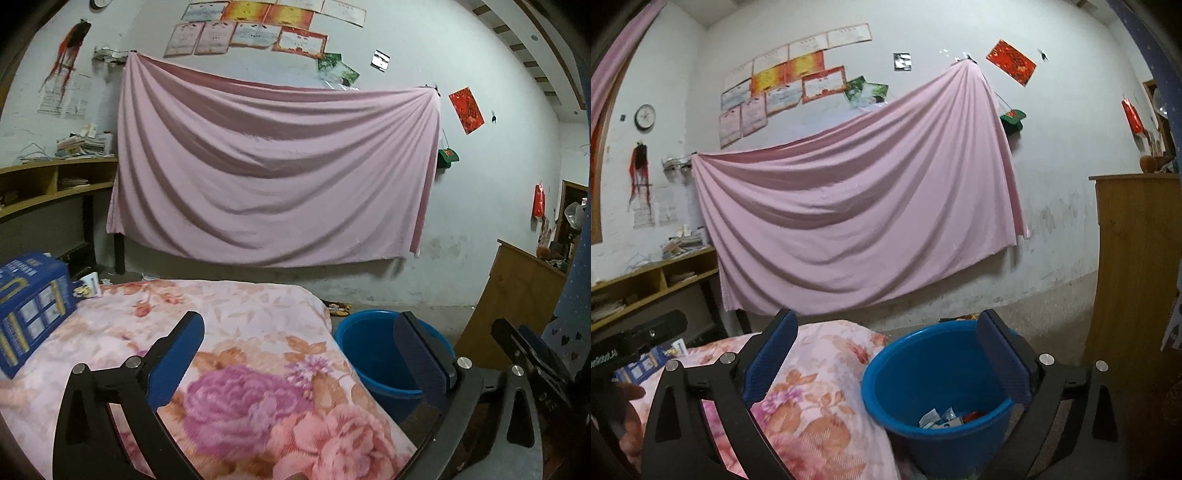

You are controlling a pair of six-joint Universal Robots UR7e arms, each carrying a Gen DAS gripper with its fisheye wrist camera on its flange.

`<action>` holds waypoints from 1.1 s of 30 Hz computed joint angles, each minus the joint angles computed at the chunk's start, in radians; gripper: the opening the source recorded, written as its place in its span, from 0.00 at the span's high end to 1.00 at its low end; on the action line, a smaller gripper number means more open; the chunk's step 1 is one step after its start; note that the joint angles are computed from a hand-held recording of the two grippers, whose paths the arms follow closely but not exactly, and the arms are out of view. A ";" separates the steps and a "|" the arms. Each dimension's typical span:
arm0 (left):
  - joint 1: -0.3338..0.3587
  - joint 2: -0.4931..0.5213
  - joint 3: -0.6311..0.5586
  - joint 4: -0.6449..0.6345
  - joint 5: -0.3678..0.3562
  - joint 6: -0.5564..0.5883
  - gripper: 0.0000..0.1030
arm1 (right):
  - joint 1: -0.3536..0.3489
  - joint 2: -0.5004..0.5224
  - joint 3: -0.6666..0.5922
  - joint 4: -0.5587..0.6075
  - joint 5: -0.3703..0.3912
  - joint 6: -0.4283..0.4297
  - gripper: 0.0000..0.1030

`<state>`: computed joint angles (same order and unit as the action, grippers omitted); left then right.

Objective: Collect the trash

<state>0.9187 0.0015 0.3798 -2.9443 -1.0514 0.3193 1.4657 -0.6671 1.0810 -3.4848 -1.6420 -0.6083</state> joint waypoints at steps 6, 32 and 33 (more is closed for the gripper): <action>-0.014 -0.147 0.312 -0.191 0.022 0.012 0.02 | -0.001 -0.063 0.165 -0.111 0.048 -0.026 0.00; -0.021 -0.373 0.893 -0.620 0.158 0.086 0.02 | 0.059 -0.116 0.470 -0.410 -0.027 -0.116 0.00; -0.018 -0.376 0.901 -0.628 0.157 0.090 0.02 | 0.062 -0.114 0.475 -0.410 -0.032 -0.121 0.00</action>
